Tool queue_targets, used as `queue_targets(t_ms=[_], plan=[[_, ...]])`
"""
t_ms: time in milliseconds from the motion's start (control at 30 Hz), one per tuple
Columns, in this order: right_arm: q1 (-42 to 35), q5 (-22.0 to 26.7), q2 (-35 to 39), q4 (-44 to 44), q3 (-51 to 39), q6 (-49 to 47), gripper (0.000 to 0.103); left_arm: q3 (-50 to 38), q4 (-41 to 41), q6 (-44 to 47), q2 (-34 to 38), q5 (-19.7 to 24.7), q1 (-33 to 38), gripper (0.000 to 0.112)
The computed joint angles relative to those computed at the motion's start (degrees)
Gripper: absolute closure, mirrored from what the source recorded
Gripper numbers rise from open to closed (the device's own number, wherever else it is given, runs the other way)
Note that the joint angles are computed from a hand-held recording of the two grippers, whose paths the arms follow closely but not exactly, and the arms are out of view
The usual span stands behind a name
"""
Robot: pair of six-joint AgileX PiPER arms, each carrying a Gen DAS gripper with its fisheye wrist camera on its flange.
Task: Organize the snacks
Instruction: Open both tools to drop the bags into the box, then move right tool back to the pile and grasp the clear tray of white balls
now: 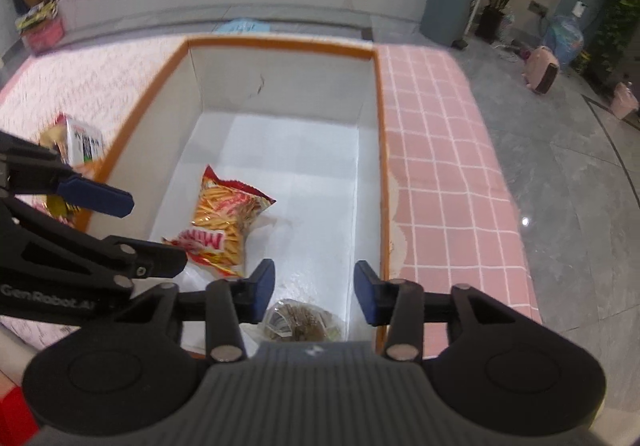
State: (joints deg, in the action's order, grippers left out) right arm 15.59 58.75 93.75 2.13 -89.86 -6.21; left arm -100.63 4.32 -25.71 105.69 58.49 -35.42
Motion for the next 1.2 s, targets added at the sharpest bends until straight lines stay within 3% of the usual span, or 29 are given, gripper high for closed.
queue_targets(t_ms=[167,333,467,600,800,967,1200], plan=[[2.6,-3.9,-6.7,0.4,5.8,4.9,0.045,8.9,6.6,-4.7,-8.6,-5.1,-1.8,0.038],[8.5,-9.9,-13.6,-2.9,12.9,12.5,0.042,14.0,12.9,-10.1,-15.6,-5.1,-4.0,0.038],[14.1,-12.0,-16.4,-5.9,15.2,18.8,0.039,19.5,18.5,-15.2,-21.1,-5.0,-6.0,0.038],[19.2,-9.3,-16.2,-6.2,12.3,20.0,0.038,24.3,19.1,-17.5,-26.3,-4.6,-5.6,0.038],[26.0,-1.1,-12.9,-5.8,2.7,20.6,0.036,30.8,21.5,-22.3,-35.2,-1.1,-3.7,0.038],[29.0,3.7,-7.9,-2.7,-5.6,25.8,0.036,35.5,19.6,-20.7,-41.3,1.6,2.7,0.038],[35.4,3.9,1.9,-7.5,-15.8,40.3,0.031,41.9,14.4,-15.8,-46.0,-0.3,12.9,0.038]])
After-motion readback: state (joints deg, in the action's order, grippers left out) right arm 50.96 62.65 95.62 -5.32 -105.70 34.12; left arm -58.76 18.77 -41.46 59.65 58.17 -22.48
